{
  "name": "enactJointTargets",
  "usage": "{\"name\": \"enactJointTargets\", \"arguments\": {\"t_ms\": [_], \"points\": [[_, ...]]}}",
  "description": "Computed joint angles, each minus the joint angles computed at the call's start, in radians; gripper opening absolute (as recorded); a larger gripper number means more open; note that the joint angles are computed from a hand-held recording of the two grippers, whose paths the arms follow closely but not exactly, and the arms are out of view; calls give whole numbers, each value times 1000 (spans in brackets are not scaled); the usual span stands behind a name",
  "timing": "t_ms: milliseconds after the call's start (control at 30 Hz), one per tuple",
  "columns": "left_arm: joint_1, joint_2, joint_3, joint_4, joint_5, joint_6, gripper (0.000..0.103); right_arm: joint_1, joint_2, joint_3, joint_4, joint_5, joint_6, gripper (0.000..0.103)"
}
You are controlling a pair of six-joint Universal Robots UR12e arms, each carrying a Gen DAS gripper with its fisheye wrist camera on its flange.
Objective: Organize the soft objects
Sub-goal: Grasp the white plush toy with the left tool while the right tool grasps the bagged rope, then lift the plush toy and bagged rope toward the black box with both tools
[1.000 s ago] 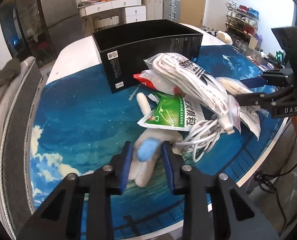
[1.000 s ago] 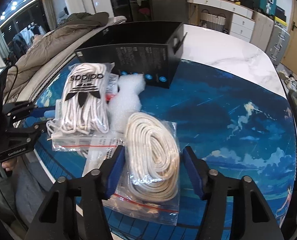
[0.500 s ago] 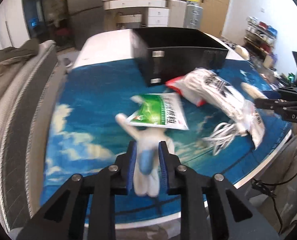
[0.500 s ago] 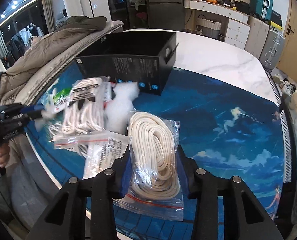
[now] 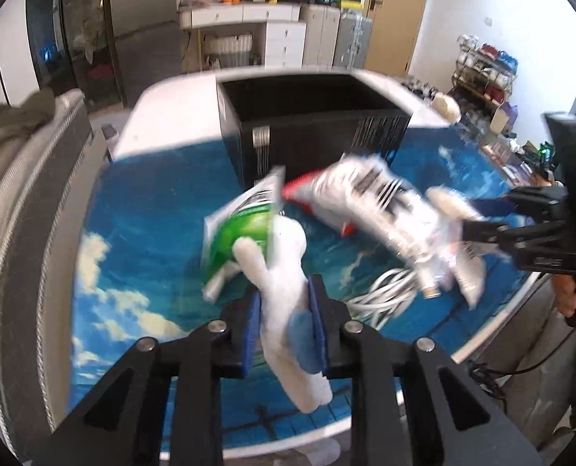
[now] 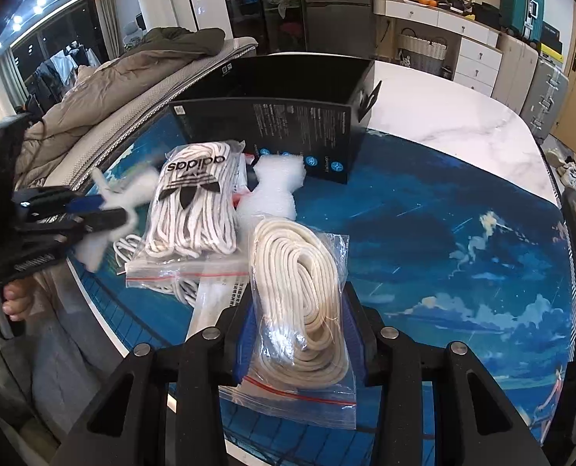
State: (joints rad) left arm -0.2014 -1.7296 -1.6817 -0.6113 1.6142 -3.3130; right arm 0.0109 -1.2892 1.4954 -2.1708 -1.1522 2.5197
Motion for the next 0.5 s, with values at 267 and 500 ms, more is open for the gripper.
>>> {"name": "enactJointTargets", "arguments": {"t_ms": [267, 500], "points": [[1, 23, -8, 30, 3, -14, 21, 2, 0, -3, -18, 16, 15, 40], [-22, -3, 10, 38, -56, -8, 22, -2, -27, 18, -34, 81, -16, 40]]}}
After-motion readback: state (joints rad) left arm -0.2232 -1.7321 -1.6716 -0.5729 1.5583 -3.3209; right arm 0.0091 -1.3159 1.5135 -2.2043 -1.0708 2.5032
